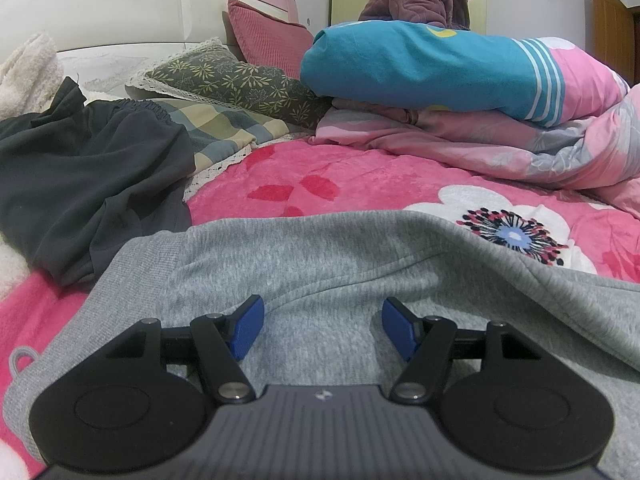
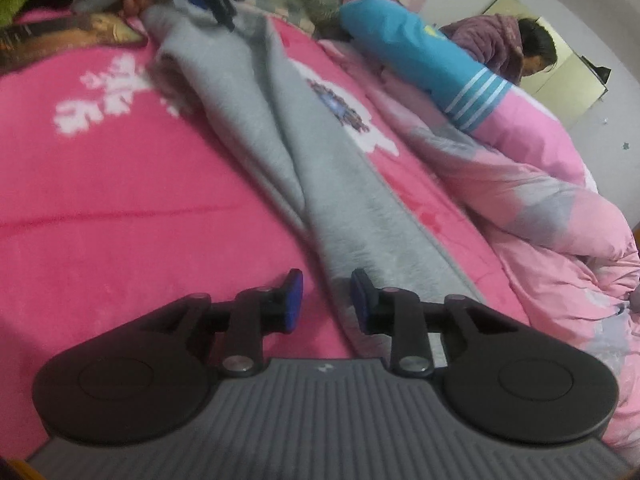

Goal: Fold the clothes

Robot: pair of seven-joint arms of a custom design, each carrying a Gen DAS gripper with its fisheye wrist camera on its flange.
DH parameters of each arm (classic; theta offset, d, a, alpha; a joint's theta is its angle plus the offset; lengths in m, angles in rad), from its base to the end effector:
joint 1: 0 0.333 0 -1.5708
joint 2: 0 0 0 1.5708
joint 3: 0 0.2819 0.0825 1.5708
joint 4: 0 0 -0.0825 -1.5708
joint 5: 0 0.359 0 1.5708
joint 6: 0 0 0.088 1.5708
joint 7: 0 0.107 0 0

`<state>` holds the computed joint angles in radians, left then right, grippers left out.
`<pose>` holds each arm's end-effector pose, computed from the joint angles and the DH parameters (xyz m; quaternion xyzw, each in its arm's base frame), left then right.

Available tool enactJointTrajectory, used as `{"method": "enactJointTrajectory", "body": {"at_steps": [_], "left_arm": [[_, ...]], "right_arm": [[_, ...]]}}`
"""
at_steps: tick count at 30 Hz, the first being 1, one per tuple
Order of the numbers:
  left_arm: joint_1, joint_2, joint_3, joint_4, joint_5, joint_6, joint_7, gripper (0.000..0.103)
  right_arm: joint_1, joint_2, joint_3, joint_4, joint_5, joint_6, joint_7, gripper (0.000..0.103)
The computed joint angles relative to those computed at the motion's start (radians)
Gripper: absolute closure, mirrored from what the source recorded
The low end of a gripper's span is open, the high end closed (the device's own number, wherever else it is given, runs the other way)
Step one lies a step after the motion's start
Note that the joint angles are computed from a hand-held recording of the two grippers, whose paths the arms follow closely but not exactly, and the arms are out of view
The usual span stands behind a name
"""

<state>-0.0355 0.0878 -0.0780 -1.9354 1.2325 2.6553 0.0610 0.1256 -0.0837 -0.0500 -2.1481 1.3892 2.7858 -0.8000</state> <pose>0.5853 -0.0920 0.4732 -0.7392 0.4669 -0.2658 0.4062 0.5350 -0.0046 0.4683 -0.8552 0.1332 -0.4020 0.2988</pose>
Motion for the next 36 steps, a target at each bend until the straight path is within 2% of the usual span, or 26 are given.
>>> {"method": "enactJointTrajectory", "body": {"at_steps": [2, 4, 6, 10, 14, 23, 25, 28, 32, 36], "left_arm": [[0.000, 0.000, 0.000, 0.000, 0.000, 0.000, 0.000, 0.036], [-0.001, 0.000, 0.000, 0.001, 0.000, 0.000, 0.000, 0.036], [-0.001, 0.000, 0.000, 0.001, 0.000, 0.000, 0.000, 0.036], [-0.001, 0.001, 0.001, 0.001, 0.001, 0.001, -0.001, 0.036], [-0.001, 0.002, 0.001, 0.002, 0.001, 0.001, -0.002, 0.036], [0.000, 0.002, 0.002, 0.001, 0.005, 0.006, -0.008, 0.036], [0.000, 0.002, 0.002, 0.001, 0.005, 0.006, -0.008, 0.036], [0.000, 0.002, 0.002, 0.001, 0.004, 0.006, -0.008, 0.036], [-0.001, 0.002, 0.001, 0.002, 0.003, 0.002, -0.005, 0.036], [-0.003, 0.003, 0.000, 0.003, 0.003, -0.006, 0.000, 0.036]], "right_arm": [[0.008, 0.014, 0.007, 0.015, 0.058, 0.040, -0.053, 0.080], [0.013, 0.028, 0.015, 0.032, 0.121, 0.075, -0.111, 0.098], [0.008, 0.020, 0.014, 0.030, 0.138, 0.068, -0.117, 0.100], [0.002, 0.008, 0.011, 0.043, 0.224, 0.064, -0.199, 0.102], [-0.006, 0.026, 0.012, 0.093, 0.263, 0.067, -0.220, 0.102], [-0.035, 0.169, 0.029, 0.317, 0.273, 0.080, -0.223, 0.102], [-0.043, 0.222, 0.037, 0.384, 0.191, 0.079, -0.135, 0.102], [-0.060, 0.300, 0.051, 0.470, 0.007, 0.073, 0.079, 0.102], [-0.065, 0.406, 0.040, 0.580, -0.255, 0.036, 0.380, 0.102], [-0.075, 0.500, 0.035, 0.698, -0.416, -0.020, 0.560, 0.102]]}}
